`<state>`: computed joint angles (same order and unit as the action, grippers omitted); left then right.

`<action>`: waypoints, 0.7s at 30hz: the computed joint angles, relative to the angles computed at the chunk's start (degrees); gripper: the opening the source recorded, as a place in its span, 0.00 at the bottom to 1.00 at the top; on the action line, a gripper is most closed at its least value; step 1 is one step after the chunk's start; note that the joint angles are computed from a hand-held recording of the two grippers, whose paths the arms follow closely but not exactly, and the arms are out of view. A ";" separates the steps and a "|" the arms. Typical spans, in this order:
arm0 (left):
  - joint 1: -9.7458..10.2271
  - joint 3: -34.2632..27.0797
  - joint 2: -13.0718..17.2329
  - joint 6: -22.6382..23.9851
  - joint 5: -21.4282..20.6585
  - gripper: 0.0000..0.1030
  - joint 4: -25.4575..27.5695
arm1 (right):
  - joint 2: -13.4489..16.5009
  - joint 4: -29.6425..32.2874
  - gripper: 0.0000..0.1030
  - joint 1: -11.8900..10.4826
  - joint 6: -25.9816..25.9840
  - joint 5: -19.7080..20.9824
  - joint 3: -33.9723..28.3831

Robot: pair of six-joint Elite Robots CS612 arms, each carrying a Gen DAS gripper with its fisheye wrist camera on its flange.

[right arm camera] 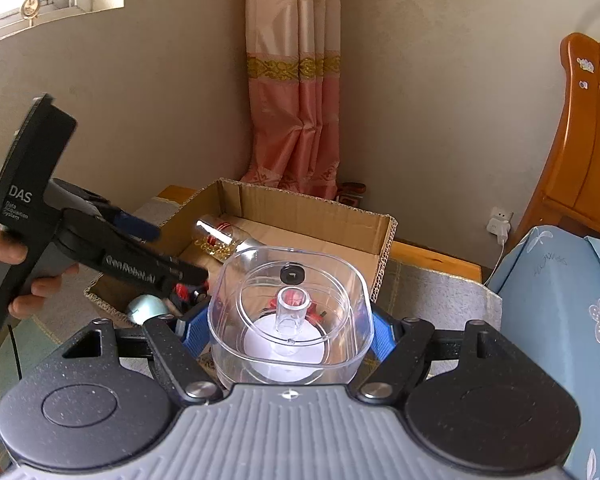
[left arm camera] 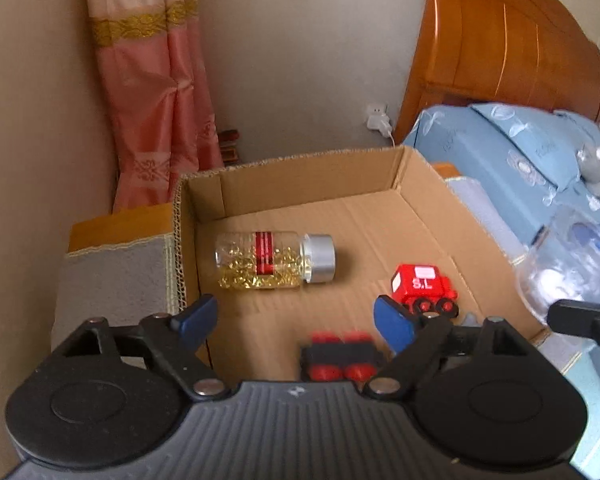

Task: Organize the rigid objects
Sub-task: 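Carry the navy train and clear cup into the box and release both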

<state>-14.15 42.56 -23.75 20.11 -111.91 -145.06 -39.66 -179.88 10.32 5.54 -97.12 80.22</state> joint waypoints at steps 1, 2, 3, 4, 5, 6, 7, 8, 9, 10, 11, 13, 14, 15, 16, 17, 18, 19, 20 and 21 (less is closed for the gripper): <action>0.18 -0.04 -0.07 0.00 -0.75 0.84 0.21 | 0.20 0.22 0.78 -0.07 0.08 -0.01 -0.36; 0.33 0.32 -0.27 -0.16 -1.25 0.86 -0.39 | 0.39 0.38 0.78 -0.15 0.15 0.01 -0.66; 0.46 1.37 -0.75 -0.22 -1.23 0.89 -1.79 | 0.64 0.70 0.78 -0.23 0.12 0.08 -1.10; 0.51 1.98 -1.12 0.09 -0.98 0.90 -2.46 | 0.92 1.23 0.78 -0.32 0.12 0.10 -1.67; 0.64 2.79 -1.61 0.76 -1.09 0.91 -3.06 | 1.22 1.68 0.78 -0.40 0.25 -0.01 -2.27; 0.77 3.31 -1.94 1.34 -1.46 0.92 -3.49 | 1.56 2.08 0.78 -0.52 0.21 0.05 -2.89; 0.93 3.98 -2.32 1.88 -1.78 0.92 -4.12 | 1.95 2.63 0.78 -0.65 0.01 0.27 -3.66; 1.04 4.83 -2.80 2.25 -1.69 0.93 -4.83 | 2.34 3.01 0.78 -0.73 -0.16 0.33 -4.40; 1.15 5.76 -3.31 2.46 -1.48 0.94 -5.56 | 2.80 3.51 0.78 -0.80 -0.38 0.16 -5.31; 1.32 6.44 -3.65 2.61 -1.62 0.94 -6.21 | 3.28 4.26 0.78 -0.87 -0.42 0.02 -6.34; 1.42 6.99 -3.98 2.77 -1.72 0.94 -6.47 | 3.79 5.30 0.78 -0.99 -0.06 0.10 -7.49; 1.73 8.00 -4.52 2.74 -1.97 0.94 -6.85 | 4.86 7.25 0.78 -1.29 0.69 0.64 -9.76; 1.93 8.54 -4.78 2.54 -2.34 0.94 -7.10 | 5.42 8.28 0.78 -1.42 0.97 0.69 -10.93; 2.06 8.90 -4.98 2.40 -2.52 0.94 -7.10 | 5.95 8.98 0.78 -1.52 1.24 0.67 -11.93; 2.23 9.42 -5.24 2.33 -2.82 0.94 -7.23 | 6.52 9.73 0.78 -1.66 1.56 0.87 -12.99; 2.38 9.76 -5.42 2.30 -3.04 0.94 -7.40 | 7.07 10.47 0.78 -1.76 1.98 0.96 -14.02; 2.47 10.27 -5.64 2.22 -2.96 0.94 -7.80 | 7.64 11.02 0.78 -1.82 2.50 0.92 -14.98; 2.54 10.58 -5.75 2.14 -2.81 0.94 -8.19 | 8.20 11.54 0.78 -1.87 3.04 0.90 -15.97; 2.60 11.14 -5.97 2.09 -2.71 0.95 -8.73 | 8.60 11.50 0.82 -1.92 3.50 0.81 -16.57; 2.67 11.48 -6.10 1.97 -2.62 0.95 -9.15 | 8.85 11.38 0.90 -1.95 4.05 0.56 -16.94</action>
<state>-11.48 54.04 -29.84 22.08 -114.53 -154.21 -30.80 -168.50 8.37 9.59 -96.56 63.28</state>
